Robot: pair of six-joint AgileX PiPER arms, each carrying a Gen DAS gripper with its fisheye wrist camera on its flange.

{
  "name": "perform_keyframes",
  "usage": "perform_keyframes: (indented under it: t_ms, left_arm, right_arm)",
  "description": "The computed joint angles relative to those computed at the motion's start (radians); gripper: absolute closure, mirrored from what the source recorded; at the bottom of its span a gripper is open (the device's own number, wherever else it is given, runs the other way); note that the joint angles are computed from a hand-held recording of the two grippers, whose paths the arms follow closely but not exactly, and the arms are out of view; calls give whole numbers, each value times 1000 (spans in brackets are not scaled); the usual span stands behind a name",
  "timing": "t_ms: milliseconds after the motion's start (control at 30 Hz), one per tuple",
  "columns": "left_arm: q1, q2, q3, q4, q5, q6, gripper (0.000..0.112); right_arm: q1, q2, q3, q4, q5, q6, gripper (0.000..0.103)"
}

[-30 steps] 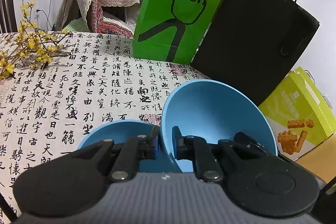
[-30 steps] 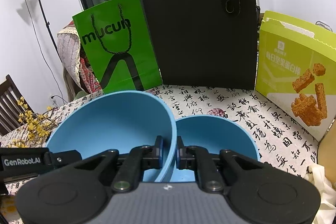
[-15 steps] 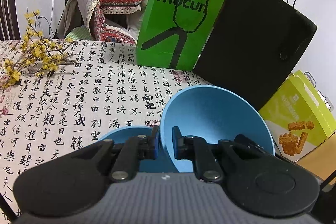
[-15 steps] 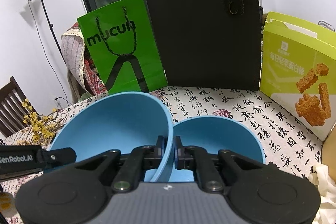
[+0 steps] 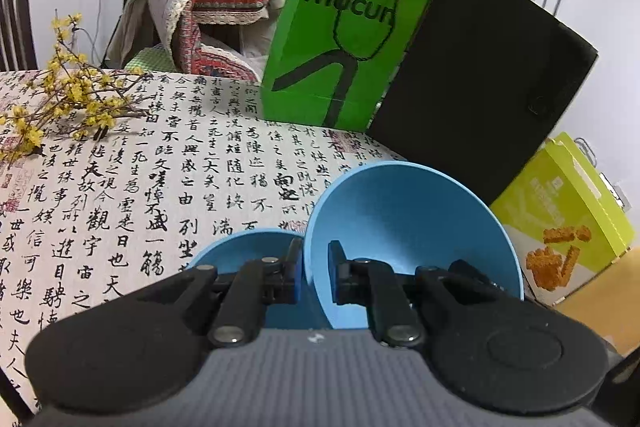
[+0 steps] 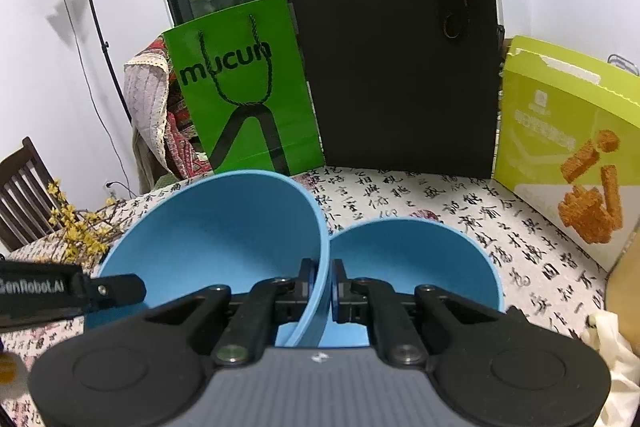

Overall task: Organize plates and bowls
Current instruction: 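Lift the gripped blue bowl with both grippers off the other bowl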

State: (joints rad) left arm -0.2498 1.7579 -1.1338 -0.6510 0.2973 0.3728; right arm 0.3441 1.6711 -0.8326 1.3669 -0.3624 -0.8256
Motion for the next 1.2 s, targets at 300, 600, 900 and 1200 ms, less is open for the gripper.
perform_keyframes:
  t_ms: [300,600,900,1200]
  left_arm:
    - [9,-66,61,-79,-5,94,99]
    - [28,-126,110,-103,3,142,99]
    - [64,-191,176,-177,29,250,99]
    - [92,-269,258,-244,40,344,99]
  right_arm:
    - [35,-63,40,2,-38,20,95]
    - [96,-114,66,74,-88,-26,95]
    - [168,-157,103,145,-135,-40,95]
    - [270,-207,129,245,-230,-94,95]
